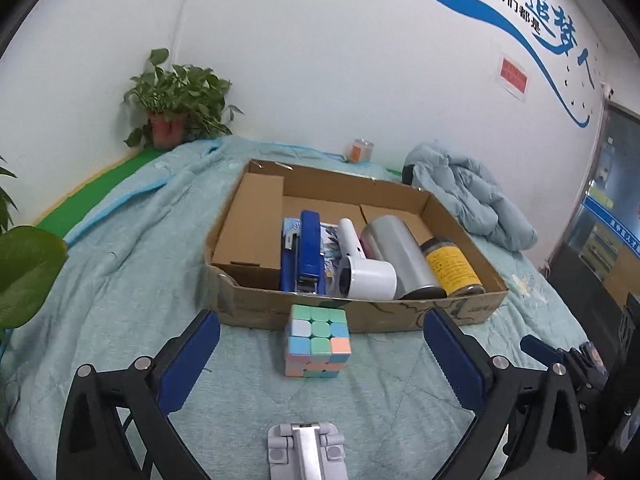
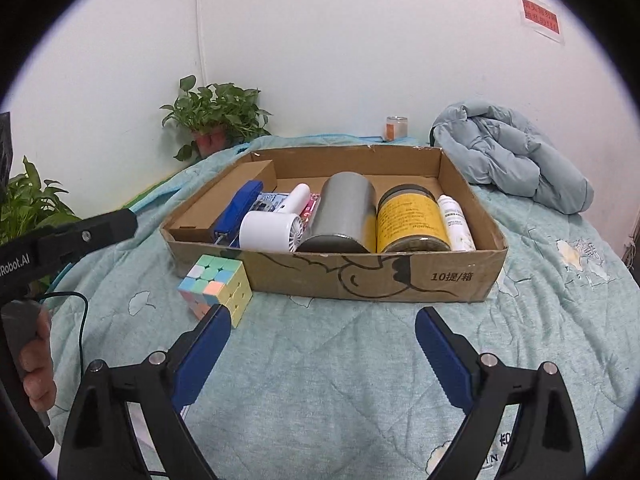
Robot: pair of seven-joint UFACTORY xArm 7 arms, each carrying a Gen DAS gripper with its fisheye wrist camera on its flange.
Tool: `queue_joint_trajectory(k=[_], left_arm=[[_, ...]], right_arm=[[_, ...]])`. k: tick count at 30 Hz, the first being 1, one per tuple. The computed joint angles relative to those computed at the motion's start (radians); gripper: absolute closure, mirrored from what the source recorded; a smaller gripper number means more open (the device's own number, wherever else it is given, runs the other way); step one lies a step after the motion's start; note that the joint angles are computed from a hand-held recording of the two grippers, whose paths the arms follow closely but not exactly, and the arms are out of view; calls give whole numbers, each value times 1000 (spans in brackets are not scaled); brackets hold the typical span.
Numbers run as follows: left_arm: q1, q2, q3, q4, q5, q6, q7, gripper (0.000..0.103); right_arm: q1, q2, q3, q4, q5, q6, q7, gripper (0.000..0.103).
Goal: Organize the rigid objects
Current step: 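Move both grippers toward the white phone stand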
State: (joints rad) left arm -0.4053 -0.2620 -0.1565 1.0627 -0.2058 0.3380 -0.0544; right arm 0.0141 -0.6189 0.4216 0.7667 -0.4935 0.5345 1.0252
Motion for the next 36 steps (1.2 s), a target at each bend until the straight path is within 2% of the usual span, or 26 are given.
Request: queue_joint_trajectory(k=[3,7,10,13,14,16,19,23,25,27,30,33,36], left_arm=[[16,-36,-4,-30,49,26,14,0],[-16,-16,50,15,-46,216,121,0],[-8,-3,58,5,-102,302,170,1],[-10,14,78,-6,-203,399,253,2],[-14,16,88,-11,-251,443,293,3],[-7,18,87,-16,-306,489,339,3],[8,15,70,-36,-339,532,347,5],[22,10,45,-54,-333,541,321,7],[12,16,61,-43,-399,574,349,7],[-4,35,83,-21,-518,646,416,7],[-2,61,66,7,-588,685,451,8],[4,67,39,13,-586,667,435,8],[16,64,51,15,-625,675,451,8]], right_arm=[[28,-1,-15,-13,16,-14,-19,9],[118,11,-80,-56,101,-121,-95,9],[250,43,-157,-95,212,-230,-216,9],[501,106,-314,-129,419,-304,-404,9],[543,119,-330,-140,462,-323,-432,9],[577,139,-330,-152,519,-336,-457,9],[619,160,-353,-146,601,-325,-516,9],[579,166,-310,-131,627,-305,-565,9],[549,155,-282,-137,637,-295,-571,9],[539,142,-278,-151,660,-292,-577,9],[509,104,-261,-181,672,-276,-562,9],[439,58,-213,-198,629,-233,-521,9],[364,32,-164,-190,552,-175,-482,9]])
